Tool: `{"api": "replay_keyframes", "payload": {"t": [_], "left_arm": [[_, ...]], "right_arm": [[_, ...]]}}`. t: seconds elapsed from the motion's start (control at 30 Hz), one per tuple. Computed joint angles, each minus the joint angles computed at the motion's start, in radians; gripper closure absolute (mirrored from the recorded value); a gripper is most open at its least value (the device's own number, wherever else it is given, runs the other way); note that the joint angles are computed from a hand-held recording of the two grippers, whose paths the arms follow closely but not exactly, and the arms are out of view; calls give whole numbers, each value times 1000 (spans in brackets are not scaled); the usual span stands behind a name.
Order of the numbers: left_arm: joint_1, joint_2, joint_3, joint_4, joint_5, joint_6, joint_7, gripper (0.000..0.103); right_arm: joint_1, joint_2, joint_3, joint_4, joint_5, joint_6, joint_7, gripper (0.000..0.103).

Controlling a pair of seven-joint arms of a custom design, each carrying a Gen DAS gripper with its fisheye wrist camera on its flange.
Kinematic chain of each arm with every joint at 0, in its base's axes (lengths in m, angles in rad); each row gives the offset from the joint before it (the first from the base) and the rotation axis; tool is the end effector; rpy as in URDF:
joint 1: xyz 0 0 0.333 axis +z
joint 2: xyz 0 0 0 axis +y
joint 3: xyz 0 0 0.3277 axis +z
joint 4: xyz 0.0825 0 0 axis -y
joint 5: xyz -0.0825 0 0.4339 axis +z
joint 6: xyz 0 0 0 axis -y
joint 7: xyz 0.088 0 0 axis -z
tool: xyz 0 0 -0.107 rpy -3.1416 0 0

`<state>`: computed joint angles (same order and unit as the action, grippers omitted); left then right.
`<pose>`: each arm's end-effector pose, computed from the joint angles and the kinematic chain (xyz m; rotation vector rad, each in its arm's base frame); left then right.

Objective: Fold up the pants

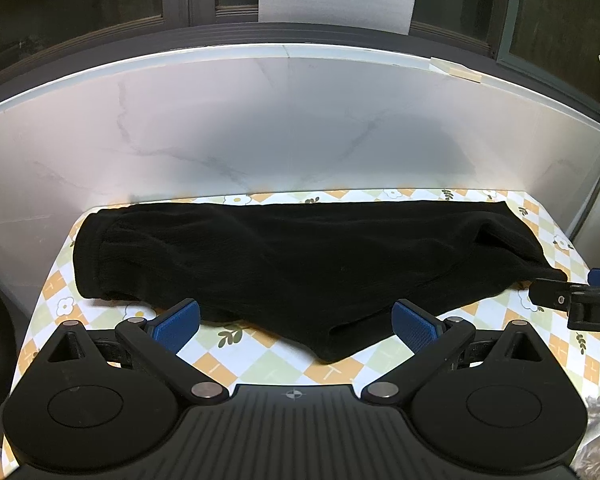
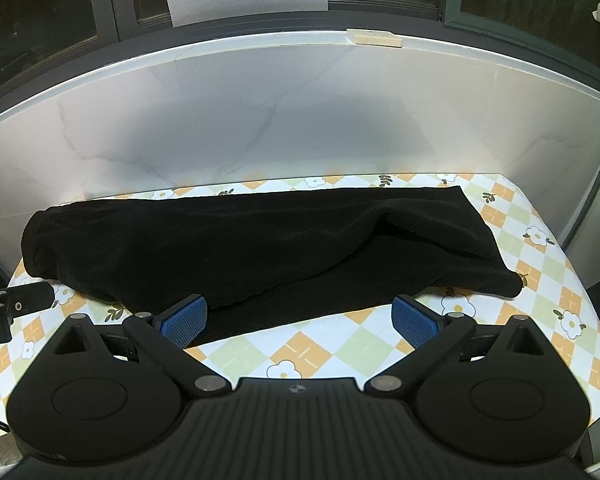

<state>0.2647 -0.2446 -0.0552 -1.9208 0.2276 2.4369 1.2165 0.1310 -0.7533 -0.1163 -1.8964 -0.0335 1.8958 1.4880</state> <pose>0.5665 0.1171 0.6903 -2.0513 1.2941 -0.5479 0.3375 -0.0292 0.8626 -1.8577 1.6878 -0.6721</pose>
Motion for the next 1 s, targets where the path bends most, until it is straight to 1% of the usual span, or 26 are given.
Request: {"api": "replay_keyframes", "payload": {"t": [0.57, 1.0], "left_arm": [[2, -2, 5, -9, -16, 13, 12, 0], [1, 1, 9, -7, -33, 13, 21, 0]], "right_arm": [[-2, 4, 3, 4, -6, 0, -2, 2], [-5, -1, 19, -7, -23, 5, 11, 2]]}}
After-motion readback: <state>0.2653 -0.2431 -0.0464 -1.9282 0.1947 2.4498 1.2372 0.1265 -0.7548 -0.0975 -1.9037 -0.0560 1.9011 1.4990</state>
